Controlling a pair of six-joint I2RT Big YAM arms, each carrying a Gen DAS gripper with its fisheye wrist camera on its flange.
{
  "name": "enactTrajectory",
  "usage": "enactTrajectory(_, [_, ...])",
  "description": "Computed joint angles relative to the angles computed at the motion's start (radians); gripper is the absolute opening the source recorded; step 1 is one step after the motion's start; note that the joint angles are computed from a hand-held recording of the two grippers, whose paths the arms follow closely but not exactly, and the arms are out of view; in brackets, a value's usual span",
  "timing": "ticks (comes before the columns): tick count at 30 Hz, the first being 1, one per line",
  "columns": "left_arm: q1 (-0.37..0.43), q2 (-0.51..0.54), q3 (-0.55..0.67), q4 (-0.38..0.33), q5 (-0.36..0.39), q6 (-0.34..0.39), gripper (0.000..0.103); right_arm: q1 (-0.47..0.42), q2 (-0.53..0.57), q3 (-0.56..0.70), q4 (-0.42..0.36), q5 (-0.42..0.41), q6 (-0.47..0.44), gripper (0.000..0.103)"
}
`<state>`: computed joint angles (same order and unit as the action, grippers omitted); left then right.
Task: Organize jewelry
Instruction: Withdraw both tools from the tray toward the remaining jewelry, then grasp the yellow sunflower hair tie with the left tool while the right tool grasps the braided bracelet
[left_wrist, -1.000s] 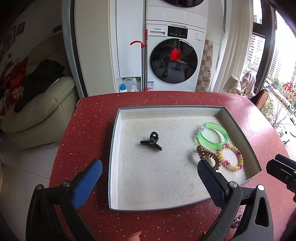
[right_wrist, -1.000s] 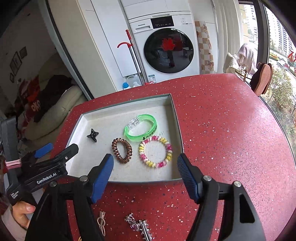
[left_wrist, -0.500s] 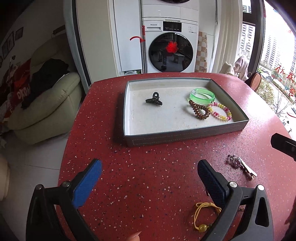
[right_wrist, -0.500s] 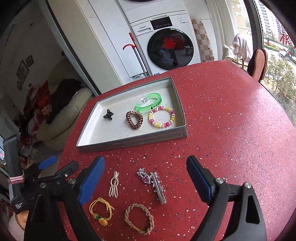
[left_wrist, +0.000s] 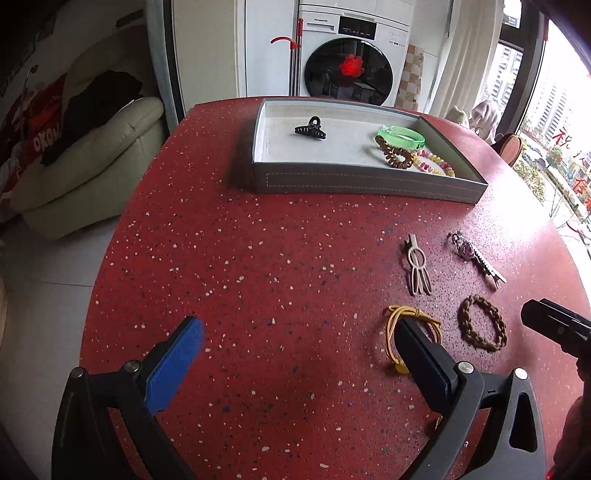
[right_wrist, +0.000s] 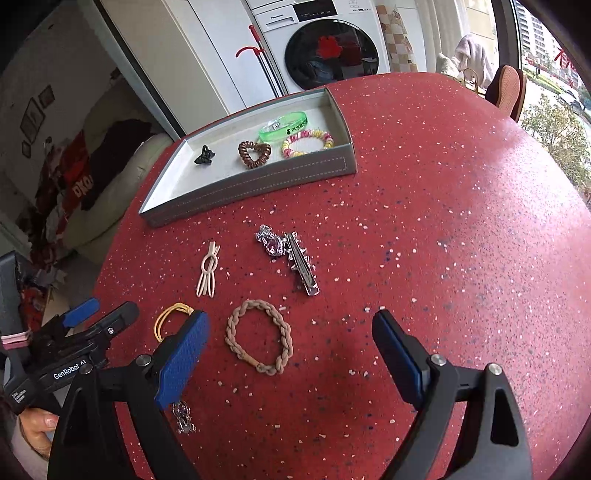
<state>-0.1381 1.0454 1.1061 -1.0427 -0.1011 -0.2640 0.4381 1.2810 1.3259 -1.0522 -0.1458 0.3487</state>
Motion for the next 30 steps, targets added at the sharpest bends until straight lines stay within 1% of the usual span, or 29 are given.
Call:
enactTrajectory(2, [-0.01, -0.012, -0.015, -0.003, 0.003, -0.014, 0.103, 0.001, -0.009, -0.017, -0.012, 0.007, 0.005, 0.092])
enactTrajectory(6, [-0.025, -0.025, -0.028, -0.003, 0.03, -0.037, 0.103, 0.017, -0.02, -0.029, -0.034, 0.059, -0.014, 0.092])
enactTrajectory(11, [-0.049, 0.002, -0.014, -0.005, 0.036, -0.018, 0.103, 0.035, -0.02, -0.028, -0.044, 0.111, -0.04, 0.092])
enactTrajectory(14, [-0.043, 0.025, -0.001, -0.002, 0.062, -0.01, 0.103, 0.045, -0.011, -0.022, -0.044, 0.123, -0.059, 0.091])
enactTrajectory(16, [-0.044, 0.043, 0.01, -0.009, 0.062, -0.001, 0.102, 0.057, 0.002, -0.014, -0.052, 0.142, -0.074, 0.087])
enactTrajectory(17, [-0.047, 0.048, 0.012, -0.008, 0.057, 0.004, 0.102, 0.062, 0.009, -0.009, -0.057, 0.15, -0.079, 0.081])
enactTrajectory(18, [-0.053, 0.05, 0.013, -0.006, 0.05, 0.007, 0.102, 0.069, 0.017, -0.003, -0.061, 0.156, -0.082, 0.077])
enactTrajectory(19, [-0.059, 0.051, 0.013, -0.005, 0.044, 0.013, 0.099, 0.072, 0.024, 0.001, -0.064, 0.159, -0.088, 0.074])
enactTrajectory(20, [-0.065, 0.053, 0.014, -0.007, 0.04, 0.021, 0.09, 0.076, 0.031, 0.004, -0.066, 0.163, -0.094, 0.072])
enactTrajectory(21, [-0.075, 0.057, 0.018, -0.012, 0.024, 0.029, 0.09, 0.082, 0.035, 0.005, -0.065, 0.177, -0.099, 0.072])
enactTrajectory(22, [-0.082, 0.058, 0.018, -0.013, 0.013, 0.037, 0.09, 0.091, 0.037, 0.005, -0.061, 0.196, -0.11, 0.069])
enactTrajectory(25, [-0.099, 0.058, 0.015, -0.01, -0.001, 0.049, 0.089, 0.122, 0.046, 0.007, -0.068, 0.261, -0.153, 0.067])
enactTrajectory(26, [-0.106, 0.057, 0.013, -0.008, -0.01, 0.056, 0.087, 0.128, 0.041, 0.001, -0.059, 0.272, -0.165, 0.063])
enactTrajectory(27, [-0.109, 0.052, 0.01, -0.002, -0.008, 0.062, 0.081, 0.128, 0.038, -0.001, -0.057, 0.264, -0.168, 0.063])
enactTrajectory(28, [-0.112, 0.051, 0.012, -0.004, -0.007, 0.066, 0.08, 0.126, 0.038, -0.001, -0.058, 0.261, -0.169, 0.062])
enactTrajectory(30, [-0.117, 0.052, 0.017, -0.008, -0.002, 0.072, 0.07, 0.124, 0.038, 0.0, -0.059, 0.258, -0.171, 0.062])
